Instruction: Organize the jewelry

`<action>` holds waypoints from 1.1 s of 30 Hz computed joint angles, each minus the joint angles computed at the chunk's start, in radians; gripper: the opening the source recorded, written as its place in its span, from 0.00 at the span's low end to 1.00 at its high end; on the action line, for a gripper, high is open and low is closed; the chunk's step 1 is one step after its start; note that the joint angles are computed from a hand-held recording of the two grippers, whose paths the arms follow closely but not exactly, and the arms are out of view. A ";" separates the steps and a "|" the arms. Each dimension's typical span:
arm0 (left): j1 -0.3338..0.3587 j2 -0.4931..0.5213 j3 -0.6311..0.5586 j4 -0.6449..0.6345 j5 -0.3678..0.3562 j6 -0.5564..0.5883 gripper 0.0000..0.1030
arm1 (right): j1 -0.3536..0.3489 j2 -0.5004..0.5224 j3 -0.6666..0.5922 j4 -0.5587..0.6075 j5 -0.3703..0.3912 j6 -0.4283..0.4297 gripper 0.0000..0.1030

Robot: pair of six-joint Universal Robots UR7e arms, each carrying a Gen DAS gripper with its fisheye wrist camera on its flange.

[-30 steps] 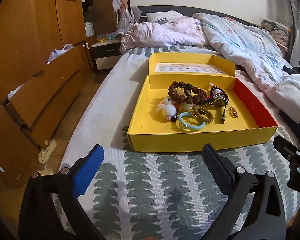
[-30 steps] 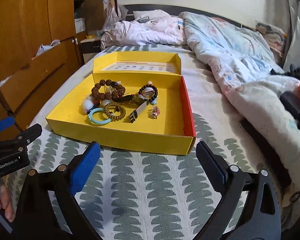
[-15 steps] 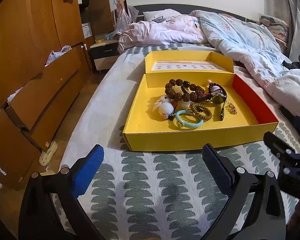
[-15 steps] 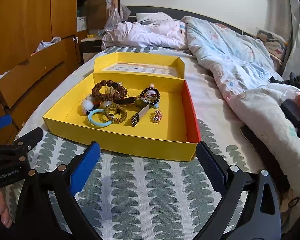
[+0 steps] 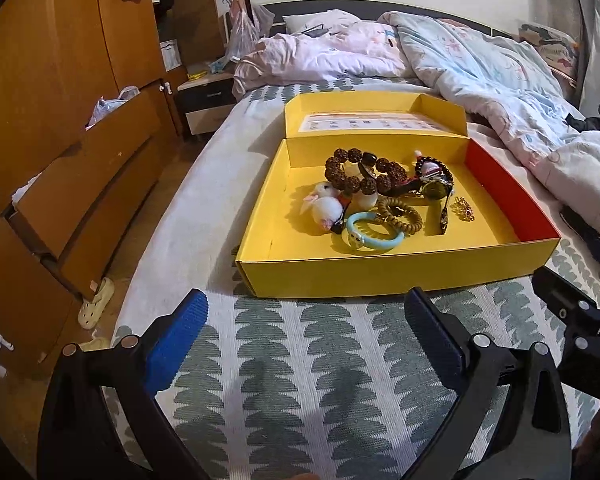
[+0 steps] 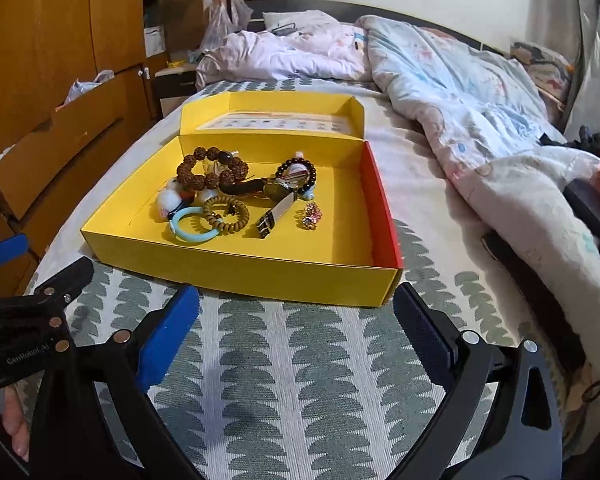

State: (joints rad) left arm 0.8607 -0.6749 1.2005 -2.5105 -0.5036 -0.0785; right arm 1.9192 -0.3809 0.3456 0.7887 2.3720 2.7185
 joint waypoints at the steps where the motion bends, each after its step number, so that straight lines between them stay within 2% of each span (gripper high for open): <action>1: 0.001 -0.001 -0.001 0.004 -0.001 -0.005 0.94 | 0.000 0.000 -0.001 0.003 -0.001 0.003 0.96; 10: -0.010 0.020 -0.008 0.003 0.090 0.022 0.94 | -0.001 0.007 -0.019 0.017 0.010 0.026 0.96; 13: -0.007 0.015 -0.014 0.046 0.085 -0.017 0.95 | -0.002 0.006 -0.020 0.020 0.006 0.027 0.96; 17: 0.002 0.000 -0.024 0.128 0.042 -0.104 0.95 | -0.002 0.008 -0.023 0.020 0.008 0.026 0.96; 19: 0.001 -0.002 -0.017 0.100 0.041 -0.092 0.95 | -0.001 0.012 -0.029 0.026 0.010 0.028 0.96; 23: -0.008 0.010 -0.014 0.064 0.085 -0.058 0.95 | -0.002 0.012 -0.031 0.031 0.010 0.031 0.96; 30: -0.005 0.013 -0.024 0.115 0.104 -0.090 0.95 | -0.003 0.010 -0.027 0.026 0.011 0.028 0.96; 33: -0.004 0.008 -0.022 0.117 0.090 -0.091 0.95 | -0.003 0.006 -0.022 0.023 0.009 0.029 0.96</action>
